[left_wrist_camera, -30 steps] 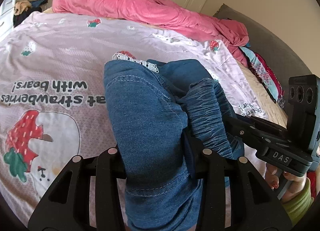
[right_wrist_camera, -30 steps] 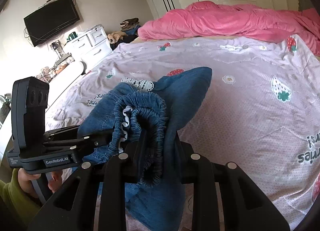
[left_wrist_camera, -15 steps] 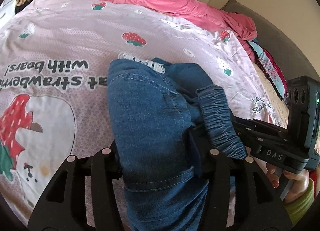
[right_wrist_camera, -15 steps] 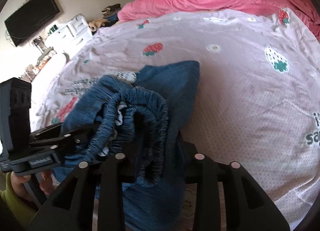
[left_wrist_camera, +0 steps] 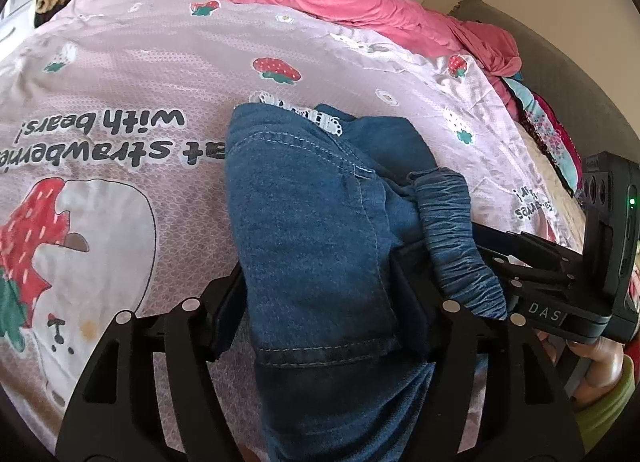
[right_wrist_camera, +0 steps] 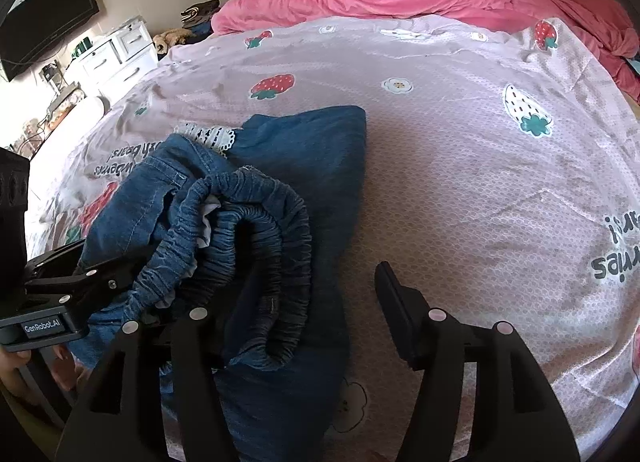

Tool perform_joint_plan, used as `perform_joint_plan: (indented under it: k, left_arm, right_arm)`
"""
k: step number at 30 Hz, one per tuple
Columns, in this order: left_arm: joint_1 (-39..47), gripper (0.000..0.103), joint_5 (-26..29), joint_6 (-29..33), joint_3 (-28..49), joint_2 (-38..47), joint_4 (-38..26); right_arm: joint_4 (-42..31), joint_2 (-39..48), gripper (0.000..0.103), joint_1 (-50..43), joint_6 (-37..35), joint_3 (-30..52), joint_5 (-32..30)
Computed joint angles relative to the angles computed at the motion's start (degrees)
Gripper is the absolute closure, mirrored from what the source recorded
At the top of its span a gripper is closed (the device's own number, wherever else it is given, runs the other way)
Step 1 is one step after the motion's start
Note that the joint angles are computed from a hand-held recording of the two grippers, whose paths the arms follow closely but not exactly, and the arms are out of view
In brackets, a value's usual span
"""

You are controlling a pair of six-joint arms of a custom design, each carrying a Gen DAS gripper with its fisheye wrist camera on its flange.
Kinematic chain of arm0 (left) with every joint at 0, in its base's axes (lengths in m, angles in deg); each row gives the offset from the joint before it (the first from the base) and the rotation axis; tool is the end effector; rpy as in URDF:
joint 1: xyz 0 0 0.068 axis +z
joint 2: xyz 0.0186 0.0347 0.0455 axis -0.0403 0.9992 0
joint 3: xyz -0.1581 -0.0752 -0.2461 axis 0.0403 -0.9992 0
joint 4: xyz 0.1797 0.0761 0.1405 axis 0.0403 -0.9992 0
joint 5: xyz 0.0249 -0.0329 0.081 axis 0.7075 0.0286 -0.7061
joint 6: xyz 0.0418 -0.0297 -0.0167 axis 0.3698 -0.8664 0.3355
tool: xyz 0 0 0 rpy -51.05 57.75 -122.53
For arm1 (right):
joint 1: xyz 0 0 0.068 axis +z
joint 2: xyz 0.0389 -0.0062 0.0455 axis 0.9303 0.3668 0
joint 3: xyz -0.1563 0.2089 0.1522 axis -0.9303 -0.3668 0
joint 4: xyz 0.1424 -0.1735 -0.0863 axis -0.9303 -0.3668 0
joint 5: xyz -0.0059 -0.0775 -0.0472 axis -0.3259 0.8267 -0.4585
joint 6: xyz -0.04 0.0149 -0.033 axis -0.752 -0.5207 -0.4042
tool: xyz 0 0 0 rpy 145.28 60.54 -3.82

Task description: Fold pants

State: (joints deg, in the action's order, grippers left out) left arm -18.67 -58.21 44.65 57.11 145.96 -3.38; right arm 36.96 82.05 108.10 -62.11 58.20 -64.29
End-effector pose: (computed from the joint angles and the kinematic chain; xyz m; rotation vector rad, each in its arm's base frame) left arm 0.2242 -0.0680 0.1475 -0.1101 2.4263 -0.3904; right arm 0.2826 0.2351 0.1350 -0.5277 2.4334 0.4507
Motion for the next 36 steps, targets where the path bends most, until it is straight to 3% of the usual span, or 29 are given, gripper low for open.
perform_joint_plan:
  k: [18,25,26,28,36]
  left_arm:
    - [-3.25,0.036,-3.44,-1.35,-2.40,-9.94,-5.18]
    - [-8.90,0.023,-8.63,-4.10,-4.87,-20.48,-11.01]
    - [-9.99,0.019,-9.55,-4.70,-5.20,-21.86,-11.88]
    - [-12.98,0.013,-12.24,-6.22,-5.89,-25.10,-14.29]
    - [-24.12,0.010,-21.53,-14.38,-7.78,-32.98,-22.38]
  right_arm:
    - [4.40,-6.34,0.024,1.25,2.01,-7.63,2.58]
    - [8.80,-11.80,0.019,3.01,2.80,-15.10,6.68]
    - [9.23,-12.29,0.012,3.49,2.80,-15.95,7.58]
    - [10.50,-14.06,0.009,4.71,3.03,-18.21,9.84]
    - [13.70,-23.99,0.004,12.52,3.75,-26.30,19.58]
